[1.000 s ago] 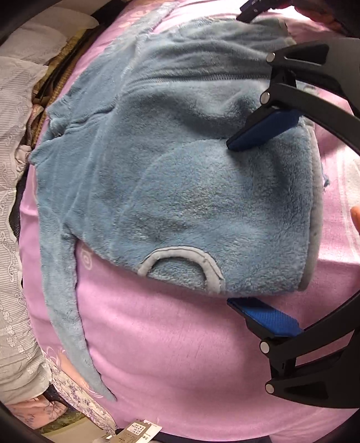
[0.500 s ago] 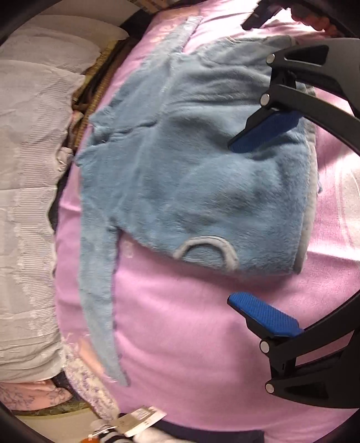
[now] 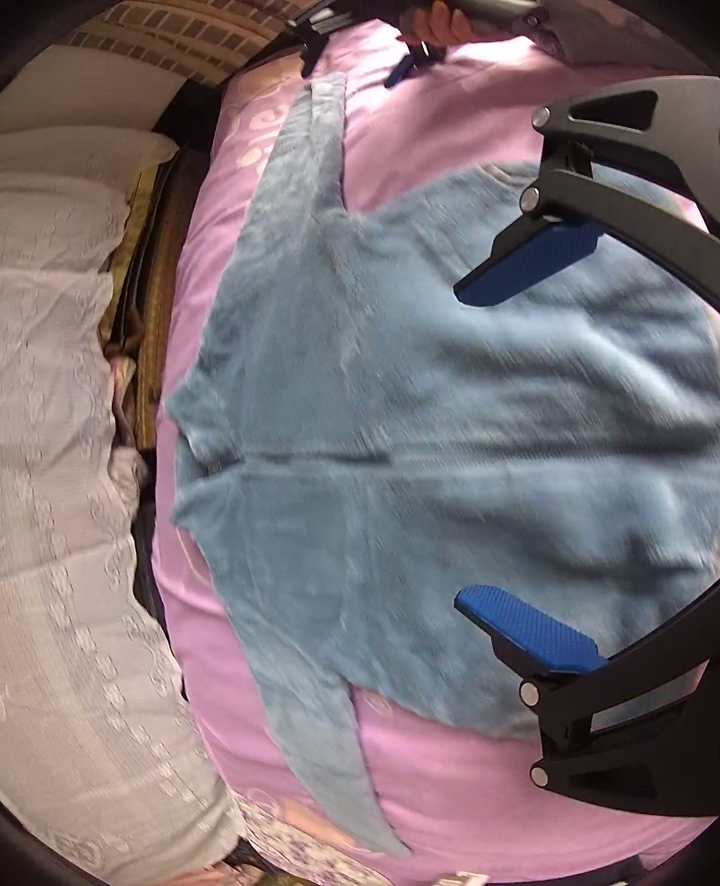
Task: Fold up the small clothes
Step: 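Grasp the sleeve cuff of the blue jacket with the right gripper, then carry the sleeve across the jacket body with the right gripper and release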
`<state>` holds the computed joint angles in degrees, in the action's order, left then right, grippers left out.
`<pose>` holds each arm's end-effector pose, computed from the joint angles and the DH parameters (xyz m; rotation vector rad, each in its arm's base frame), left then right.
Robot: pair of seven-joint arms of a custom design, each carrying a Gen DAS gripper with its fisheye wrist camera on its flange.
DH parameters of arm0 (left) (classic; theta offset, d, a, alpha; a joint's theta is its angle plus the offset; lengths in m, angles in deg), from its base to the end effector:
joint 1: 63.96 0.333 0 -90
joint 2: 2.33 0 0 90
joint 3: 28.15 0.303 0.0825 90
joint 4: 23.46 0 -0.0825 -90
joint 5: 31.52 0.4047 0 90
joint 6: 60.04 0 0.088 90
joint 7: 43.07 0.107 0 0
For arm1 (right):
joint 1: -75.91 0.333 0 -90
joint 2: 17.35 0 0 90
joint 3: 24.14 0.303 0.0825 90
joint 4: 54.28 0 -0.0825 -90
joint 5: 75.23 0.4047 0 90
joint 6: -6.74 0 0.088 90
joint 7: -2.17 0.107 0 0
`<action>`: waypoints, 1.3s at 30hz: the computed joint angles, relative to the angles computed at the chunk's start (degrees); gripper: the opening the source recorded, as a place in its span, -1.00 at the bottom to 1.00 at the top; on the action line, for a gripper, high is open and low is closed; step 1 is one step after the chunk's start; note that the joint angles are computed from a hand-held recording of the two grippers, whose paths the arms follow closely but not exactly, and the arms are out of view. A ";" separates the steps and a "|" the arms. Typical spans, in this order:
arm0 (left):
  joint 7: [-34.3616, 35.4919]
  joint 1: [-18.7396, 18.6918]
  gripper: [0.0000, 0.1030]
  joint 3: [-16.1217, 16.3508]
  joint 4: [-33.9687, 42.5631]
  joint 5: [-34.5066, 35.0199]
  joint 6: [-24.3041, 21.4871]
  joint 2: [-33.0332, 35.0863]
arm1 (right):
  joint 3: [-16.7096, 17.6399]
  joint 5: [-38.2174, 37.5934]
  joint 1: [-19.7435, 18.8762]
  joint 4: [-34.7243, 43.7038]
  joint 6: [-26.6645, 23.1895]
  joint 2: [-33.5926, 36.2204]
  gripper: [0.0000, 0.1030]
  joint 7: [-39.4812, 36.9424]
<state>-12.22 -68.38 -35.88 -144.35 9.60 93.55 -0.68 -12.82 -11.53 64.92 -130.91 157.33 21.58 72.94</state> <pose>0.5854 -0.1466 0.4328 -2.0049 1.5446 -0.5658 0.7810 -0.0558 0.3720 -0.9891 1.8578 0.1222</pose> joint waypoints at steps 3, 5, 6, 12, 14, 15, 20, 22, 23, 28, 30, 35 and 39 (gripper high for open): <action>4.62 -0.97 0.91 -0.61 7.85 -4.24 -1.33 5.80 | 2.29 4.25 -0.59 3.75 3.58 2.84 0.82 -2.86; 7.18 -2.31 0.91 -0.52 15.74 -5.64 -4.17 11.23 | 1.94 3.45 -0.46 8.55 2.80 6.17 0.58 0.00; 7.29 -3.11 0.91 -0.08 18.39 -5.57 -5.15 13.06 | 1.20 2.45 0.02 10.92 3.46 7.91 0.36 3.28; 9.70 -7.27 0.91 2.15 37.73 -7.90 -15.37 27.97 | 9.84 10.15 -5.45 17.56 5.71 15.39 -0.82 -3.57; 12.06 -6.94 0.91 1.72 40.87 -11.57 -17.90 31.41 | 10.58 11.74 -6.18 17.13 4.31 15.05 -0.76 -4.92; 13.51 -7.56 0.92 2.53 42.55 -14.09 -19.21 33.40 | 10.07 11.60 -5.80 16.87 4.36 14.68 -0.78 -5.20; 11.01 -9.12 0.92 4.36 39.14 -9.84 -15.73 31.95 | 8.73 11.40 -4.00 12.58 9.89 10.65 -0.77 -8.31; 10.72 -8.17 0.91 4.01 36.46 -10.69 -12.96 30.38 | 9.08 13.51 -4.00 9.86 13.30 8.11 -0.77 -12.21; 10.62 -7.89 0.91 3.89 35.76 -11.06 -12.07 29.94 | 8.07 12.99 -3.22 9.16 14.44 7.39 -0.77 -11.97; 12.86 -6.70 0.92 3.22 36.00 -13.54 -12.23 30.35 | 2.21 2.18 -0.56 9.68 11.97 8.73 -0.87 1.74; 12.90 -7.43 0.92 3.81 36.63 -12.65 -13.00 30.59 | 0.24 -3.02 1.38 9.94 12.84 8.75 -0.81 4.01; 15.26 -5.13 0.91 2.10 31.02 -16.03 -9.76 26.01 | 3.55 -4.91 -0.48 12.51 12.28 10.80 -0.70 4.30; 12.81 -4.76 0.91 4.07 26.61 -13.75 -8.90 21.98 | 6.82 -2.60 -3.54 9.31 13.61 9.41 -0.82 0.33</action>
